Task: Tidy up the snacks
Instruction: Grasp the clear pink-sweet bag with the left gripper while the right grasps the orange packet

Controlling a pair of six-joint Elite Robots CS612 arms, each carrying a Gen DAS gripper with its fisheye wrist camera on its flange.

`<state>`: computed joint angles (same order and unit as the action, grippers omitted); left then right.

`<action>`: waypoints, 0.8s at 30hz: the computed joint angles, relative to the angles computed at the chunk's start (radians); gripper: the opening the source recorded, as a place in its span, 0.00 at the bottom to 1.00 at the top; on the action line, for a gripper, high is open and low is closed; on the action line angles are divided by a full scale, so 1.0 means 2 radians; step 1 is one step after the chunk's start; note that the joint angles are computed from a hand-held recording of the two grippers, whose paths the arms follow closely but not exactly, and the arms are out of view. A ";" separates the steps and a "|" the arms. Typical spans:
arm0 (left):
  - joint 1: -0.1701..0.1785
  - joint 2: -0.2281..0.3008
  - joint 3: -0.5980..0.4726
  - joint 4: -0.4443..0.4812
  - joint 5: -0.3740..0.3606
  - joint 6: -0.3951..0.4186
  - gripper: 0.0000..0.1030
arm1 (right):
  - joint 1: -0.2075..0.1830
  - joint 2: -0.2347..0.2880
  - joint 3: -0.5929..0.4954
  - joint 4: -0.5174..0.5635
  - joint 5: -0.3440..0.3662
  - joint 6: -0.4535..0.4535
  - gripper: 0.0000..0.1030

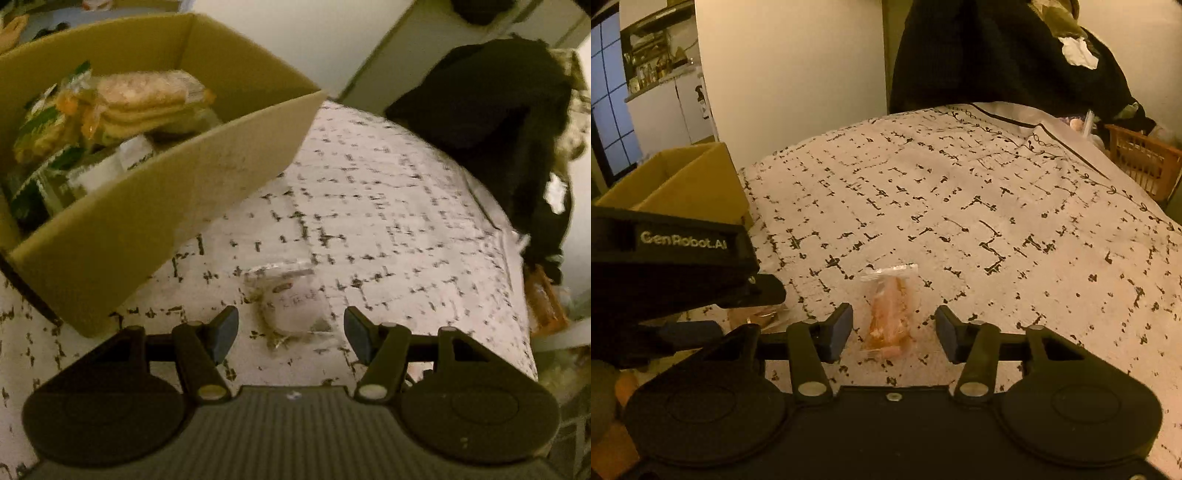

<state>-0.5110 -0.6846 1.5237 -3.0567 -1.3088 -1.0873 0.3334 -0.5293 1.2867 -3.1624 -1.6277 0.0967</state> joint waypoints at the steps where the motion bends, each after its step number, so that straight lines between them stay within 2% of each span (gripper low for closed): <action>1: -0.001 0.001 -0.003 0.006 0.006 0.001 0.60 | 0.000 0.000 0.000 0.000 -0.001 0.004 0.33; 7: -0.008 0.003 -0.015 0.042 0.025 0.032 0.59 | -0.005 -0.004 0.007 -0.002 0.005 0.034 0.30; 9: -0.010 0.003 -0.023 0.071 0.033 0.053 0.53 | -0.003 -0.005 0.008 0.004 -0.003 0.033 0.29; 14: -0.009 0.001 -0.032 0.108 0.033 0.054 0.44 | 0.001 -0.011 0.011 0.019 -0.018 0.045 0.29; 20: -0.008 -0.006 -0.012 0.075 0.019 0.074 0.33 | 0.002 -0.023 0.021 0.027 -0.012 0.091 0.29; 22: -0.008 -0.009 -0.003 0.061 0.007 0.075 0.31 | 0.007 -0.026 0.022 0.032 -0.034 0.087 0.29; 24: -0.007 -0.014 0.004 0.051 -0.003 0.073 0.30 | 0.008 -0.031 0.027 0.031 -0.038 0.094 0.29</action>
<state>-0.5245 -0.7128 1.5324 -2.9552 -1.3146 -0.9422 0.3496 -0.5914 1.3414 -3.1013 -1.7039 0.2837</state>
